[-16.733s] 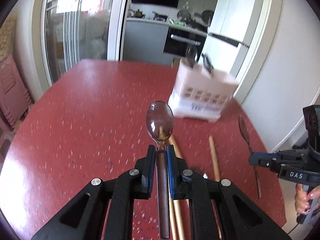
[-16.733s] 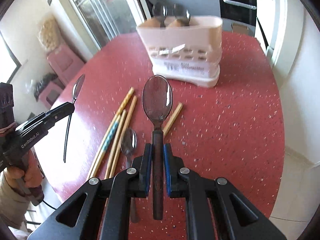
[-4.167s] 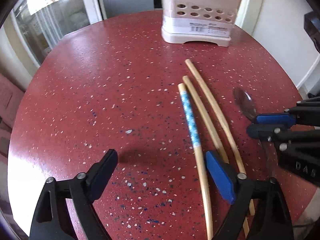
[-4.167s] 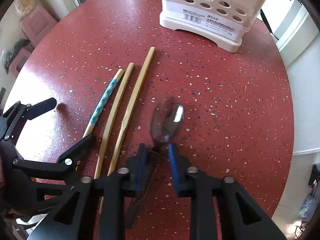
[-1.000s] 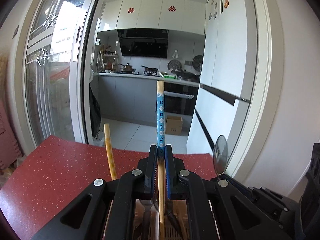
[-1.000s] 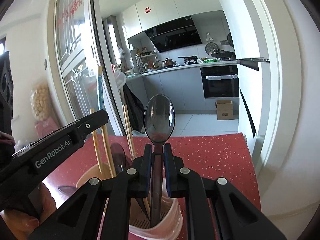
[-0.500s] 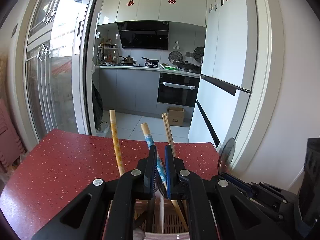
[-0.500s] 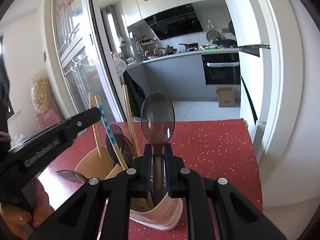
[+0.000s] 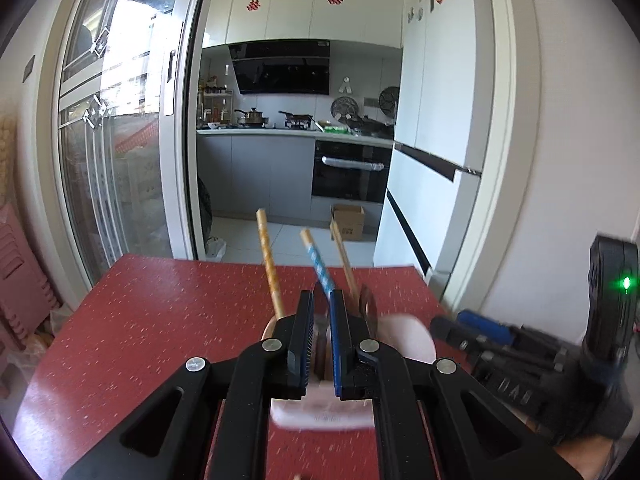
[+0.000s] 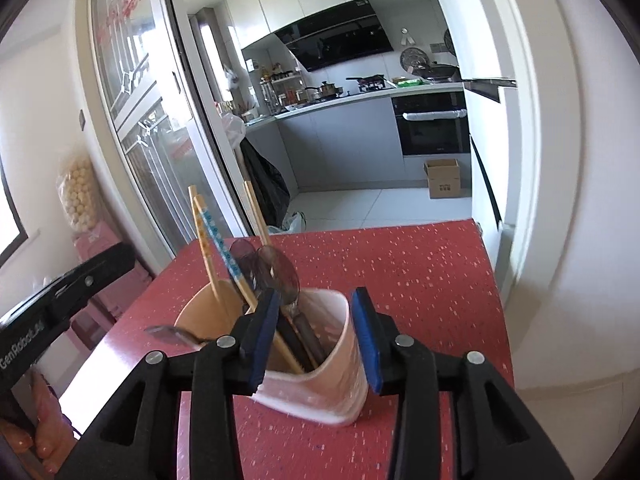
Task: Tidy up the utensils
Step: 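Lower the spoon and chopstick into the caddy and open both grippers, then move both tools back toward the last two plain chopsticks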
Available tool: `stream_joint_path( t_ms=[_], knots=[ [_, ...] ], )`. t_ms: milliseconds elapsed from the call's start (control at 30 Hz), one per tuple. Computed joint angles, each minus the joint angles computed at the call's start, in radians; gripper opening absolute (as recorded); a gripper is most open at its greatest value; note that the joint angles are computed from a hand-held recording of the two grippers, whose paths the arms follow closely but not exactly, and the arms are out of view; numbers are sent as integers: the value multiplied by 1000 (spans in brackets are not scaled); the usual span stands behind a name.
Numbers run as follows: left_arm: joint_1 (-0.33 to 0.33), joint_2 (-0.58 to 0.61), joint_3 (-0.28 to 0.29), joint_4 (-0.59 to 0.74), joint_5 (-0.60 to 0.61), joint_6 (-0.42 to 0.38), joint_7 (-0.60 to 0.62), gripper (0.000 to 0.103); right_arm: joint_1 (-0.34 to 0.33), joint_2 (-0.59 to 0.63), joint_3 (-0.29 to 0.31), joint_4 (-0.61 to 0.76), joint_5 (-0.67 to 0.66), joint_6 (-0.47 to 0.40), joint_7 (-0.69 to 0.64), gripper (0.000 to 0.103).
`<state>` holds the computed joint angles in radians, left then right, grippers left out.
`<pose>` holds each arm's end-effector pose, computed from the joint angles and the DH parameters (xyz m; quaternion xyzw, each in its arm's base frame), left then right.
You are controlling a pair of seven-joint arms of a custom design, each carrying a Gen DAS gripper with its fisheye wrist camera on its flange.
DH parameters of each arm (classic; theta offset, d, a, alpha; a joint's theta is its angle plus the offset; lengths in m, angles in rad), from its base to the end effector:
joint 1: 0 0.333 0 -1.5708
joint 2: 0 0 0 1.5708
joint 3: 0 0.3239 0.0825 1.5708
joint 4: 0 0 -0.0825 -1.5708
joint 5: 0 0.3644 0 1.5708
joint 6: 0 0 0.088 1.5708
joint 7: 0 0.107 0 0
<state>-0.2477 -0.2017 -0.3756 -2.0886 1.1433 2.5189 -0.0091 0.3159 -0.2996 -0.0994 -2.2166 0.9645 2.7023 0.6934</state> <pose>0.4121 -0.3248 0.5841 -0.6495 0.5513 -0.3746 0.3660 0.4832 0.0720 0.5919 -0.7167 0.4991 -0.1430 0.4655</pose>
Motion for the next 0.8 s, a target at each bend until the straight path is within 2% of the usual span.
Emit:
stream_joint_path(
  t_ms=[100, 333, 400, 600, 800],
  knots=[
    [-24, -50, 5, -59, -109, -17, 84, 37, -23, -58, 7, -50, -50, -31, 77, 51],
    [-51, -173, -12, -258, -356, -6, 198, 37, -56, -193, 14, -188, -205, -135, 278, 52],
    [-59, -193, -24, -307, -423, -21, 233, 37, -51, -218, -1, -217, -228, -179, 322, 52],
    [-82, -248, -47, -438, -589, -12, 244, 37, -63, -276, 15, -313, -324, -248, 447, 52],
    [-99, -288, -63, -523, -687, 9, 237, 37, -41, -330, 40, -391, -400, -287, 510, 52]
  ],
)
